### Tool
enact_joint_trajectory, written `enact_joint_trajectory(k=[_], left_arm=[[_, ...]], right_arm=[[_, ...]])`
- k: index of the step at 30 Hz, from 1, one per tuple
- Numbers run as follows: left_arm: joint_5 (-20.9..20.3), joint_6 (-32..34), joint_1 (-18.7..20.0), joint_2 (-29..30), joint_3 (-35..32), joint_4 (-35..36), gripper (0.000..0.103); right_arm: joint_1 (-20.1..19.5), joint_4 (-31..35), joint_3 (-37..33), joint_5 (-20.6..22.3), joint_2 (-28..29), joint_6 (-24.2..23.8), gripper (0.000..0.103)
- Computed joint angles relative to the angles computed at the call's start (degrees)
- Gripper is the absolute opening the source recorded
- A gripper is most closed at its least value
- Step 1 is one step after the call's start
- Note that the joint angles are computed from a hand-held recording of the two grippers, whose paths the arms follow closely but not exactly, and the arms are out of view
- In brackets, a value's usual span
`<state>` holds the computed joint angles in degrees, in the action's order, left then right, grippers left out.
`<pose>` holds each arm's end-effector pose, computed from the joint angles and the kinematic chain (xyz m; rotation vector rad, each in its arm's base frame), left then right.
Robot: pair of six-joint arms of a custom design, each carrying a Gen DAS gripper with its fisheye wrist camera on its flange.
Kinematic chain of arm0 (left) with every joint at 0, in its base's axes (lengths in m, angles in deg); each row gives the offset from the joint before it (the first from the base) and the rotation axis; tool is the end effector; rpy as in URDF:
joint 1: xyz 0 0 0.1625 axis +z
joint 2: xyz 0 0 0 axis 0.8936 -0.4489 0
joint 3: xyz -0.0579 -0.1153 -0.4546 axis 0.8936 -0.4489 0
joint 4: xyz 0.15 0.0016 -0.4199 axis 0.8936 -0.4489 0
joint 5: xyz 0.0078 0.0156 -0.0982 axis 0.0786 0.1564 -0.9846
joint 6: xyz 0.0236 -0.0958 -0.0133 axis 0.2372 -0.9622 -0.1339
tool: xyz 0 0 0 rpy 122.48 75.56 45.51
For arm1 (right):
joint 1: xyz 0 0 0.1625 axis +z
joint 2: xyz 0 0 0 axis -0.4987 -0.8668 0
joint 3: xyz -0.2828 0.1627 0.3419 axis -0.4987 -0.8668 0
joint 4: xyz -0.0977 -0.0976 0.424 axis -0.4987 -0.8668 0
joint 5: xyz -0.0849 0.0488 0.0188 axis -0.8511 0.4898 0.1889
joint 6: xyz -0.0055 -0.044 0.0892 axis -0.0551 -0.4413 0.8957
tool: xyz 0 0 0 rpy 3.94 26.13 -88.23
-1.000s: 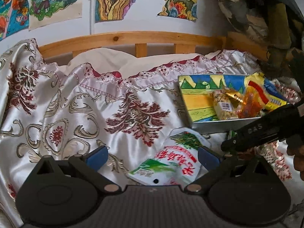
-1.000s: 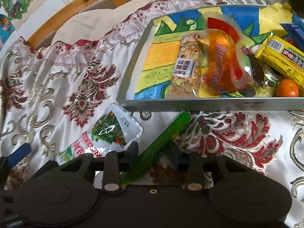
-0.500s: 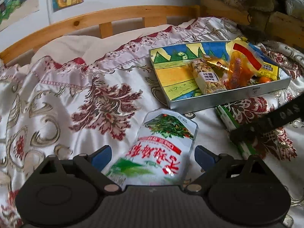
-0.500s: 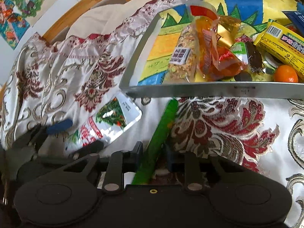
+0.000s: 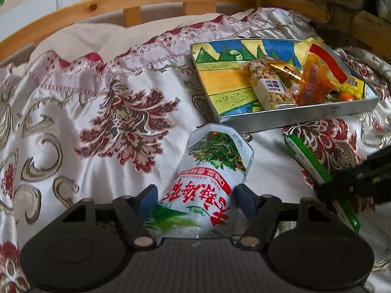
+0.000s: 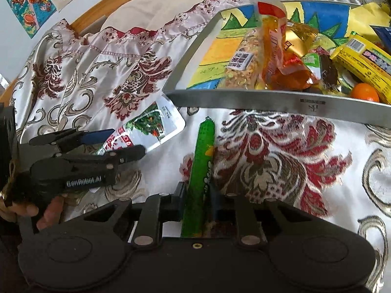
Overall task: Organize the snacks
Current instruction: 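Grasp the white seaweed pouch with the left tool while the right tool holds the stick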
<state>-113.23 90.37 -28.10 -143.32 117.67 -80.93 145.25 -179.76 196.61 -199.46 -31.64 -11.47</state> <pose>-0.2216 -0.3744 0.1188 1.3532 2.3763 -0.4085 0.1844 -0.2387 0.1841 -0.1457 -2.4698 0.9083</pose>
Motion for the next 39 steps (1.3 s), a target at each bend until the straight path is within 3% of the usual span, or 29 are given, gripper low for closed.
enact_joint_trajectory(k=[9, 16, 23, 26, 34, 36, 39], left_arm=[[0.0, -14.2, -6.2, -7.7, 2.4, 13.3, 0.053], [-2.5, -25.5, -12.4, -12.8, 3.5, 24.0, 0.053], [-5.1, -34.7, -21.3, -16.4, 4.7, 34.5, 0.053], [-6.6, -37.3, -23.0, -16.9, 4.6, 37.0, 0.053], [-4.9, -45.6, -26.9, -16.3, 5.0, 39.7, 0.053], [-4.4, -47.1, -27.9, -16.2, 5.0, 40.5, 0.053], [-4.2, -50.5, -29.3, -16.4, 4.8, 42.1, 0.051]], right_arm=[[6.7, 11.3, 2.0, -4.2, -4.8, 4.0, 0.02], [14.3, 25.9, 3.0, -6.8, -10.4, 11.3, 0.02], [21.6, 37.7, 3.2, -8.9, -12.7, 19.3, 0.021], [23.3, 37.9, 3.6, -9.7, -12.2, 19.8, 0.026], [22.7, 32.2, 4.9, -10.0, -10.1, 18.0, 0.03], [23.2, 31.8, 4.9, -10.5, -9.4, 18.3, 0.019], [25.0, 35.8, 4.3, -12.2, -9.5, 19.9, 0.019]])
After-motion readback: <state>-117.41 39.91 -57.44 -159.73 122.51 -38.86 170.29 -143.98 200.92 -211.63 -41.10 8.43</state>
